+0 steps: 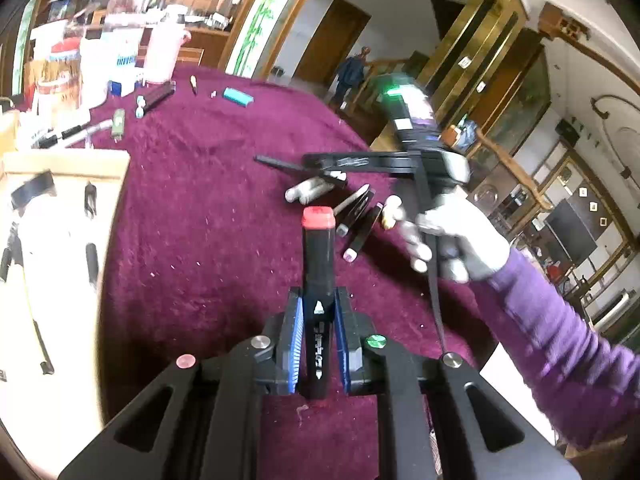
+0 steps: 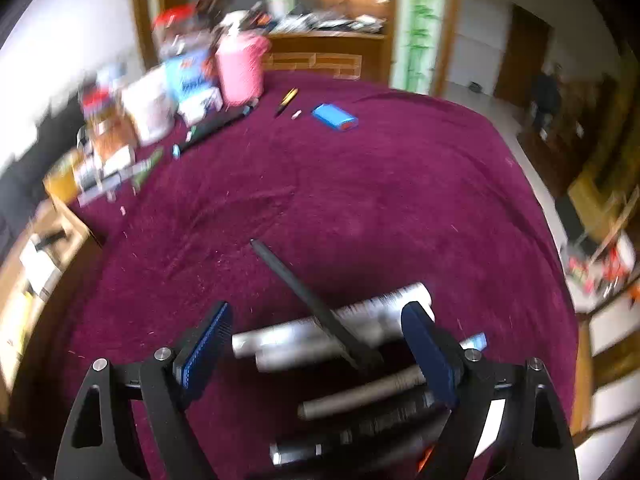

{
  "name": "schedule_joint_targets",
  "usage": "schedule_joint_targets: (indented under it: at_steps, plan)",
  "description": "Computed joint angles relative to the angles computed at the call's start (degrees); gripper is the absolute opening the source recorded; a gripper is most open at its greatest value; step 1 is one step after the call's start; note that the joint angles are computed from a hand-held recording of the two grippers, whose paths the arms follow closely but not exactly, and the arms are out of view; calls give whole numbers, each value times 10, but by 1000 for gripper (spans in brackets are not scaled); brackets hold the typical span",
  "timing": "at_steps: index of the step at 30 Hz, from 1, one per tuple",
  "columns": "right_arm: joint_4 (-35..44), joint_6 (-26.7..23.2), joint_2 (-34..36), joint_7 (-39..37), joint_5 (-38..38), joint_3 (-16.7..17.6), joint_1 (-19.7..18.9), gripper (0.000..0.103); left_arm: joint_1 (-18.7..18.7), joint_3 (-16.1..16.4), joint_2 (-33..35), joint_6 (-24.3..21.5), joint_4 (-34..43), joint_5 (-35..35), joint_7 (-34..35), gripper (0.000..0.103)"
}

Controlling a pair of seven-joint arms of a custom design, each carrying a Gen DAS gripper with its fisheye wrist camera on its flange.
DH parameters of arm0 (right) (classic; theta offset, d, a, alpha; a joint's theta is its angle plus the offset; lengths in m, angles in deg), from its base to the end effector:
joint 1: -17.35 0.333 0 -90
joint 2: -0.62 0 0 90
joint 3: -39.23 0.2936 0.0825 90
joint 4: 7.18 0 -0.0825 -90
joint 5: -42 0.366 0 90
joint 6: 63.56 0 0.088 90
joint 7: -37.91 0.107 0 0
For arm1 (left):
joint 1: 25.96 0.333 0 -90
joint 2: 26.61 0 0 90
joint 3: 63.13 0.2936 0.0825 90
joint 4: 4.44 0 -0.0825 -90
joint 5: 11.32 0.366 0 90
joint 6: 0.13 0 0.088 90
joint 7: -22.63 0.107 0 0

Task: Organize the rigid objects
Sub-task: 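Grasp the red-capped black marker with the left gripper while the right gripper grasps a black pen, then carry the black marker into the tray while the right gripper carries the black pen there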

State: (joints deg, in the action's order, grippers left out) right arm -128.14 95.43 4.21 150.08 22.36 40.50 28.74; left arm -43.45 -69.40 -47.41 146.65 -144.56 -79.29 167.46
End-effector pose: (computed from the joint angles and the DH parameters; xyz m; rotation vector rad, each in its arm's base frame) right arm 0.5633 0.1414 0.4407 -1.9746 1.7573 -0.6342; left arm 0.4216 -0.1725 0.4665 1.4315 -2.3978 1.3752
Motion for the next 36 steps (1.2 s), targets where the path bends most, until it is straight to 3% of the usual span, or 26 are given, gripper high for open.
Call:
schedule_joint_targets:
  at_steps: [3, 6, 8, 9, 11, 17, 19, 22, 30, 36]
  plan:
    - [77, -59, 61, -60, 41, 9, -3, 79, 4, 18, -17, -20, -6, -18, 23, 14]
    - [128, -113, 102, -94, 72, 12, -4, 53, 15, 33, -33, -41, -12, -28, 37, 14]
    - [124, -100, 102, -118, 112, 20, -14, 32, 22, 37, -43, -49, -17, -32, 42, 14]
    - [124, -100, 101, -134, 139, 26, -20, 27, 26, 42, -49, -55, -19, -33, 45, 14]
    - [119, -102, 96, -115, 123, 17, -8, 10, 35, 49, -59, -66, -24, -36, 48, 14]
    - [36, -32, 23, -105, 175, 20, -11, 10, 64, 71, -83, -77, -36, -45, 50, 14]
    - [7, -15, -3, -154, 220, 21, -10, 10, 76, 75, -102, -73, -47, -43, 47, 14]
    - [-37, 29, -53, -202, 346, 29, 5, 10, 92, 86, -127, -69, -61, -37, 41, 14]
    - [-48, 35, -102, -337, 550, 15, 110, 10, 136, 113, -154, -73, -76, 25, 0, 14]
    - [10, 1, -51, -427, 690, 43, 159, 11, 164, 126, -128, -93, -61, 77, -32, 14]
